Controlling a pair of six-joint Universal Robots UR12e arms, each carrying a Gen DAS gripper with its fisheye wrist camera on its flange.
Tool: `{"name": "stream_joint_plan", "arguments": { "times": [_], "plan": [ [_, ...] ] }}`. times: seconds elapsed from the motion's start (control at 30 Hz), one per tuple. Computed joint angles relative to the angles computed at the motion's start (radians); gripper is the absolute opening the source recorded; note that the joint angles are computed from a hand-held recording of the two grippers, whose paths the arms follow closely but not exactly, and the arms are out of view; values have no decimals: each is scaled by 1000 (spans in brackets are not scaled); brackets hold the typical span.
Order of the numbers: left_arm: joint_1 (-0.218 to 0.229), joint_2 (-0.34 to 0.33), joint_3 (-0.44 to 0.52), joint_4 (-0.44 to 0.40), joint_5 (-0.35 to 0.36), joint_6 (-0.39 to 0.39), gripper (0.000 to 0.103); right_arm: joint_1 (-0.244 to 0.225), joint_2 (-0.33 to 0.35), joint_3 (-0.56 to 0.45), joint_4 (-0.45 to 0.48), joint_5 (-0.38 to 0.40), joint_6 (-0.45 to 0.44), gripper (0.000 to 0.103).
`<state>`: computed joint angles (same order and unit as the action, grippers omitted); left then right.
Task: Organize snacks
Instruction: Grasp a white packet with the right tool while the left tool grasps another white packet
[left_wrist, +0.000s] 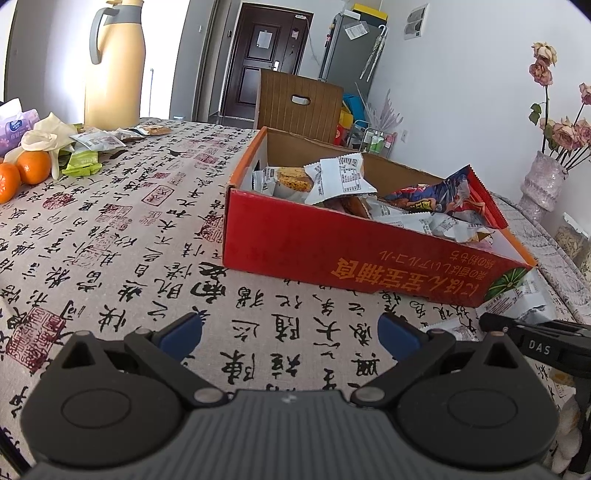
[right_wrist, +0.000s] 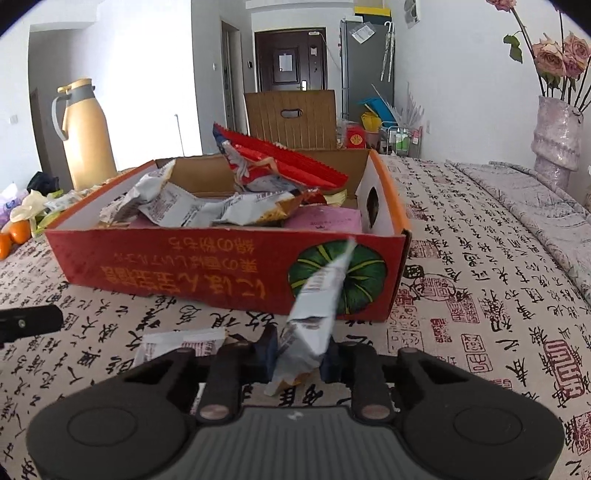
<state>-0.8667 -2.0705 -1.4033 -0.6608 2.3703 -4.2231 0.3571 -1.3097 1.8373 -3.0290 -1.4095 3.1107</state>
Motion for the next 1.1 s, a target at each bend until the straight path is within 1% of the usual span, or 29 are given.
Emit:
{"name": "stream_joint_plan", "arguments": {
  "times": [0.23,0.33,0.43,0.57,0.63,0.77,0.83,0.9,1.03,1.1],
  "plan": [
    [0,-1,5,-19,1,-4,103,-18,-31,36,-68,25,13,18],
    [-1,-5,28,-69,6,-4,103,-25,-45,51,-96,30,15,18],
    [-4,-9,47,-73,1,12,103,-35,-57,67,-120,33,16,18],
    [-7,-30,96,-83,-35,39,103,-52,-70,88,-144,37,29,18],
    [-6,-49,135,-113,-62,53,103,-60,-75,98,-150,41,35,18],
    [-2,-85,202,-142,-123,73,103,-76,-84,115,-159,48,40,18],
    [-2,-105,243,-173,-145,77,103,-84,-88,123,-160,51,42,18],
    [-1,-125,281,-208,-160,75,103,-90,-89,129,-161,55,46,18],
    [1,-163,357,-288,-189,47,103,-103,-92,138,-166,75,56,18],
    [1,-177,384,-315,-196,37,103,-107,-93,141,-169,87,56,18]
  ]
}}
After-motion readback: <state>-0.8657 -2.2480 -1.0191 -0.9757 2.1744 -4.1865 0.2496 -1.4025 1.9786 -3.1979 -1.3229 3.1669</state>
